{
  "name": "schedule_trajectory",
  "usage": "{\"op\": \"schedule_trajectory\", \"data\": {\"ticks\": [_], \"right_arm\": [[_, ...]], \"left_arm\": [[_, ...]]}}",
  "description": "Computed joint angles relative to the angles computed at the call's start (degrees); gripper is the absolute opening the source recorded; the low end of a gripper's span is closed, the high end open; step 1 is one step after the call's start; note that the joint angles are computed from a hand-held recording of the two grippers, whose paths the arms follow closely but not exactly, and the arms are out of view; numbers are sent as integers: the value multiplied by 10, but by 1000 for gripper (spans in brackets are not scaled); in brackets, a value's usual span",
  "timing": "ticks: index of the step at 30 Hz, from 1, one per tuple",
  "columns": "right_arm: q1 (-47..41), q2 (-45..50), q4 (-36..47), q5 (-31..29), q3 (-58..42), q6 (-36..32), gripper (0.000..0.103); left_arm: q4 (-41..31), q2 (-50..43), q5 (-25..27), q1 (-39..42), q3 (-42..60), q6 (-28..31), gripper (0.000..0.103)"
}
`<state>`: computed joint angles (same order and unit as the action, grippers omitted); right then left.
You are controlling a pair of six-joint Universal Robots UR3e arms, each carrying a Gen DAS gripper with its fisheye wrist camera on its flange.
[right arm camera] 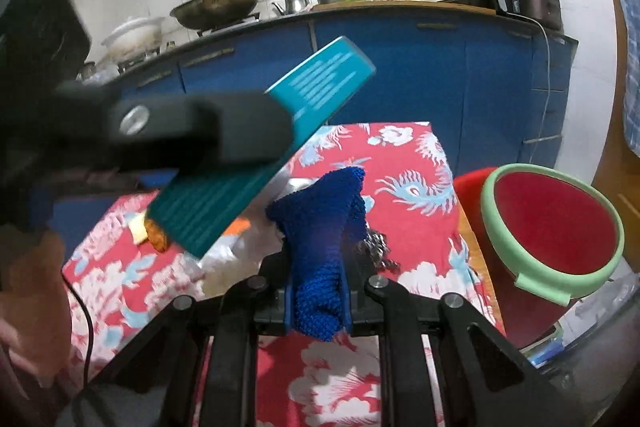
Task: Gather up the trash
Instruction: 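Lift the medicine box and blue cloth and carry both toward the red bucket, then open the left tool over the bucket while the right tool releases the blue cloth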
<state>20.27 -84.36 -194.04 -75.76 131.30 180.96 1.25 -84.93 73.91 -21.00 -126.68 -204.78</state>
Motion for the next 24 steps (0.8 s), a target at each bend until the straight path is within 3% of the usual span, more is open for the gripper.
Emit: {"op": "schedule_trajectory", "data": {"ticks": [3,6,10,24], "right_arm": [[-30,-14,-3,1,26,12,19],[-50,-32,-8,-42,48,21,19],[-102,-63,-13,-51,77,17,19],[-288,-76,0,19,70,-9,19]], "left_arm": [[1,-49,32,-23,43,5,54],[-11,-110,74,-53,103,14,54],[-29,-161,76,-64,164,21,54],[-160,-328,95,-110,443,38,53]]}}
